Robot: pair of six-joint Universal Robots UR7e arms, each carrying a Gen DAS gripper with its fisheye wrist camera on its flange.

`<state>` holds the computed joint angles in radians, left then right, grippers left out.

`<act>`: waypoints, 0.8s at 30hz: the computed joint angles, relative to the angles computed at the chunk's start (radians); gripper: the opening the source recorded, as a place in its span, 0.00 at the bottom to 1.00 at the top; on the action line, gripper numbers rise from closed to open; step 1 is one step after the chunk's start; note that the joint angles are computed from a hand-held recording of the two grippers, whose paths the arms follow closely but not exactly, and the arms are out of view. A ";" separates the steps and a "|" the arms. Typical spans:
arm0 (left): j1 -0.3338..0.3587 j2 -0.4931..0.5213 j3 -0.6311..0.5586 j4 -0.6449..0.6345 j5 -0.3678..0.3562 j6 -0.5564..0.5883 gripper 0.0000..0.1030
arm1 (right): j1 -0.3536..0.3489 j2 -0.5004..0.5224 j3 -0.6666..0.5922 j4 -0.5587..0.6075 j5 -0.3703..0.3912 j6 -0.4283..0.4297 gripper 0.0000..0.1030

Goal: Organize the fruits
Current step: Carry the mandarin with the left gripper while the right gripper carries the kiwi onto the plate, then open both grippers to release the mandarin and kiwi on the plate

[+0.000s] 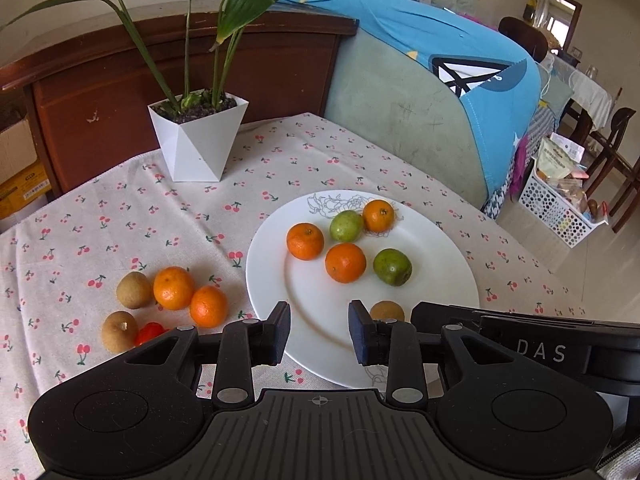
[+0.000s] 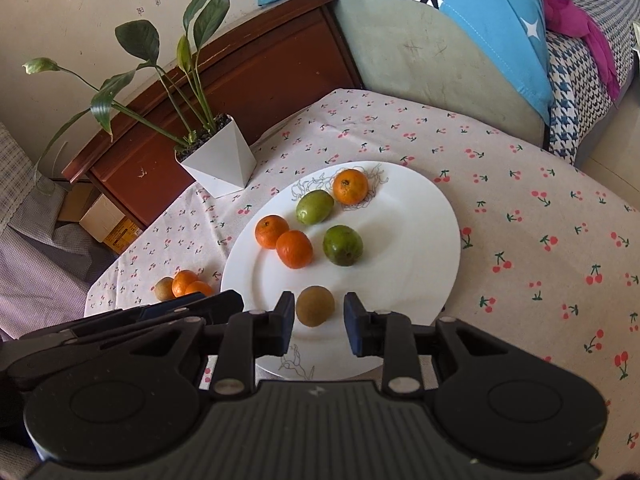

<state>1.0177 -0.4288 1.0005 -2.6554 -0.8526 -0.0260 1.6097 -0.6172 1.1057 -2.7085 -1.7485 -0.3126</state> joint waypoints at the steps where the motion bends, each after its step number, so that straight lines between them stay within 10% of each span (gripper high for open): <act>1: 0.001 -0.005 0.003 0.007 0.002 -0.013 0.30 | 0.001 0.000 0.002 0.001 0.002 -0.001 0.28; 15: 0.017 -0.124 0.140 -0.020 0.090 -0.137 0.32 | 0.017 0.003 0.034 0.020 0.065 -0.100 0.29; 18: 0.022 -0.143 0.165 -0.042 0.118 -0.159 0.52 | 0.023 0.011 0.031 0.030 0.077 -0.115 0.29; 24: 0.035 -0.176 0.192 -0.061 0.153 -0.203 0.52 | 0.037 0.034 0.018 0.041 0.085 -0.146 0.29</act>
